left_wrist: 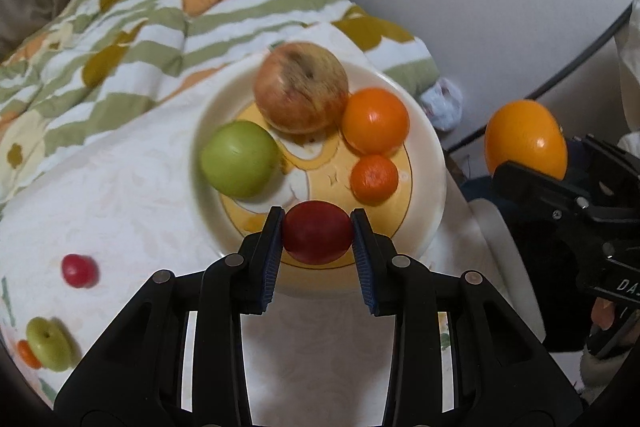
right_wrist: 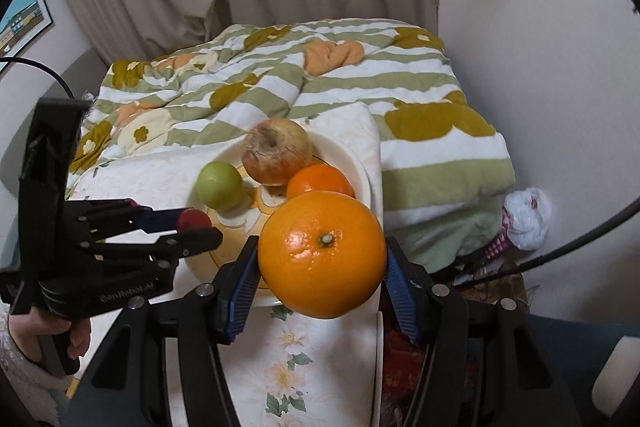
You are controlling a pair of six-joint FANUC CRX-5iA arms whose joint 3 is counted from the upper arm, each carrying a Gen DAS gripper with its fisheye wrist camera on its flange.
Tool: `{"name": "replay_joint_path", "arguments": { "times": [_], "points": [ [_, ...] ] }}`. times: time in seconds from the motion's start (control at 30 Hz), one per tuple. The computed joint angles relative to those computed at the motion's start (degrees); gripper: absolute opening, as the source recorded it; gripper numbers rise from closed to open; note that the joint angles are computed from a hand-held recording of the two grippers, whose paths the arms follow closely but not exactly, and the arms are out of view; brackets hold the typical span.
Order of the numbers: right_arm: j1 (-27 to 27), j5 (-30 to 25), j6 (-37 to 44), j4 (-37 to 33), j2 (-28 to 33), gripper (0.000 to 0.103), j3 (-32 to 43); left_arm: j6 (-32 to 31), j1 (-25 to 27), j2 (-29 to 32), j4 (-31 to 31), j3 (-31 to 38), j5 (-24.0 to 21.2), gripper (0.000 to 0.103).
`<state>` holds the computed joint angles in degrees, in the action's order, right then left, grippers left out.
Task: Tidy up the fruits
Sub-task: 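Carry the tomato with the left tool onto the plate and release it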
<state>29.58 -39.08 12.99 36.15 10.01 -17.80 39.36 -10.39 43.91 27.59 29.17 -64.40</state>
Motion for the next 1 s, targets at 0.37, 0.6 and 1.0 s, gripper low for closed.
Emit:
{"name": "replay_joint_path", "arguments": {
  "times": [0.37, 0.6, 1.0],
  "points": [
    [1.0, -1.3, -4.8, 1.0, -0.3, 0.055, -1.0, -1.7, 0.0, 0.3, -1.3, 0.6, 0.4, 0.041],
    [1.2, -1.5, -5.0, 1.3, -0.3, 0.055, -0.9, -1.9, 0.7, -0.1, -3.5, 1.1, -0.5, 0.103],
    [1.6, 0.5, 2.6, -1.9, 2.2, 0.055, 2.9, 0.0, 3.2, -4.5, -6.1, -1.7, 3.2, 0.103]
  ]
}}
